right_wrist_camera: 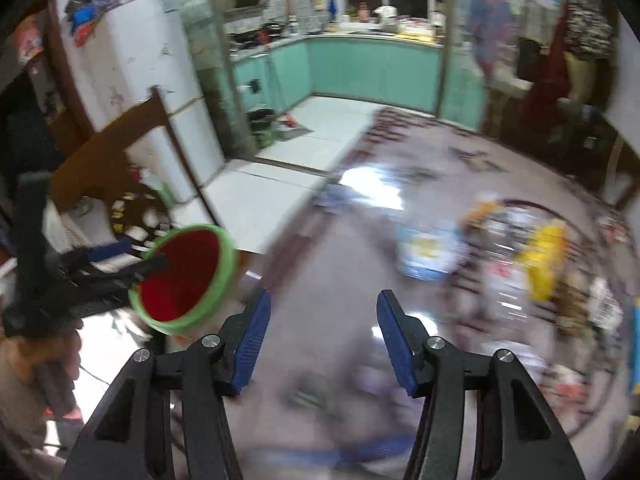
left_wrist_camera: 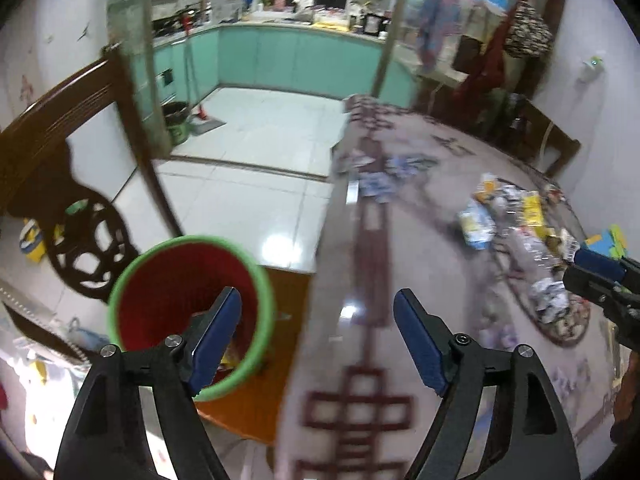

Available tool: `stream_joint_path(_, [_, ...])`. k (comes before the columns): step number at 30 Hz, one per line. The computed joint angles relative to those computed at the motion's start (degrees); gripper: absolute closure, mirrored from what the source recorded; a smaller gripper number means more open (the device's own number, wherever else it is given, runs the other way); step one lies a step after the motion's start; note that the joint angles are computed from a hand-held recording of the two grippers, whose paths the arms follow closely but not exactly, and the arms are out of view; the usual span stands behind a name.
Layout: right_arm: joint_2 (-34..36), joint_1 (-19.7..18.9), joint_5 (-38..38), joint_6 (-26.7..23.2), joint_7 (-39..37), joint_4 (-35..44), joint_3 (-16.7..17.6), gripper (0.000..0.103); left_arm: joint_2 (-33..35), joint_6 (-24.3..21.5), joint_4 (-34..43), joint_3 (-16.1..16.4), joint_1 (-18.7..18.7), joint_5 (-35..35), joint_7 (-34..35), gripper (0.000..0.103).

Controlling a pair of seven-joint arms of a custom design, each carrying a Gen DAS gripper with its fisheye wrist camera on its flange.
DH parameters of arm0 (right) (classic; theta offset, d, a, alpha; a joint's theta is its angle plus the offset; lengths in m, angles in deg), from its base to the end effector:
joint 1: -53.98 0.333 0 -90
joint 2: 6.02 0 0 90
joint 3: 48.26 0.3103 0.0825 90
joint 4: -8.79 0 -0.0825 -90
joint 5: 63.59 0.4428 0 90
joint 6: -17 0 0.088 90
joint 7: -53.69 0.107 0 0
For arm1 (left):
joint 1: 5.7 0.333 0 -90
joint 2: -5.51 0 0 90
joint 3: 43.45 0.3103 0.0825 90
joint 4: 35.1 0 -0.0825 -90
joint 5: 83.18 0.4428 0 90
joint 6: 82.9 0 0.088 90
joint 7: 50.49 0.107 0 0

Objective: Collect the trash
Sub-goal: 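Grasp crumpled foil with the left tool while the right tool grasps crumpled paper, then carry the foil and paper to the red bucket and open both tools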

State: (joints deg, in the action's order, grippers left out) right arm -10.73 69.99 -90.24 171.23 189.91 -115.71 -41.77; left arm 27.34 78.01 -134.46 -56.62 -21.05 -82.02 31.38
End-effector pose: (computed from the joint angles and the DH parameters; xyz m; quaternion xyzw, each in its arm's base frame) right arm 0.5608 0.2492 0.4587 -0.6499 0.6849 -0.2117 0.2523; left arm 0.6663 -0.3419 0.4122 -0.5472 0.7623 -0.3214 0.1271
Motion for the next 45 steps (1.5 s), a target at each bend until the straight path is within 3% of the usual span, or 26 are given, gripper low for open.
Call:
stream_joint_path(5, [-13.8,-5.6,-2.1,-4.2,1.4,-13.6,-1.6,0.045,0.9,1.5,1.6,-1.5,-3.4,0.8,-0.2,0.015])
stream_joint_path(9, [-19.0,-10.2,0.9,-5.5,-1.1,-20.2,-3.4,0.045,4.3,-0.7,6.4,-2.0,-7.4,1.9,-2.4,0.014])
stream_joint_path(16, [-17.1,-10.9,17.3,-0.3,-15.8,-25.6,-11.2,0.045,9.5,-5.0,13.9,-2.0,-13.4,5.0,-4.8,0.014])
stream_joint_path(19, [-15.8,-10.4,23.4,2.3,-21.0,-26.5,-12.5,0.050,11.5,-7.1,16.9,-2.1,-15.2,5.6,-5.1,0.014])
stream_joint_path(21, [-15.9,-10.9,25.6,3.7,-22.5,-27.3,-11.7,0.060,12.7,-8.4,18.6,-1.9,-16.2,6.1,-5.5,0.014])
stream_joint_path(23, [-16.9,-10.6,29.2,4.9,-26.3,-28.3,-12.6,0.063,14.2,-9.9,20.8,-2.0,-17.3,6.4,-5.7,0.014])
stream_joint_path(28, [-21.6,-15.2,29.0,7.1,-24.9,-31.0,-8.8,0.064,19.5,-14.1,27.9,-3.2,-19.2,5.1,-4.3,0.014])
stream_joint_path(32, [-26.1,-19.4,25.0,6.3,-20.9,-32.6,-5.3,0.064,25.0,-18.1,35.8,-2.3,-21.8,5.0,-4.3,0.015])
stream_joint_path(35, [-29.3,-21.5,22.3,5.9,-17.9,-33.7,-3.8,0.064,28.8,-21.8,41.2,-1.5,-23.3,5.1,-4.5,0.032])
stream_joint_path(36, [-29.9,-21.4,22.0,5.8,-17.6,-33.9,-3.9,0.064,29.8,-22.8,42.7,-1.5,-23.5,4.8,-4.4,0.046])
stream_joint_path(37, [-30.5,-21.3,21.8,5.7,-17.4,-34.2,-4.1,0.064,30.3,-22.7,43.0,-2.3,-22.9,3.7,-3.7,0.049])
stream_joint_path(39, [-31.3,-21.2,21.6,5.6,-16.5,-34.6,-4.1,0.064,30.1,-21.0,41.8,-4.1,-21.5,1.1,-1.8,0.069])
stream_joint_path(41, [-31.6,-20.9,21.5,6.0,-16.1,-34.7,-4.3,0.064,29.2,-21.5,41.1,-3.3,-21.9,1.2,-1.6,0.071])
stream_joint_path(45, [-33.0,-20.3,21.4,6.5,-15.3,-35.0,-3.7,0.064,24.3,-17.9,33.9,-4.9,-19.4,-1.6,0.4,0.073])
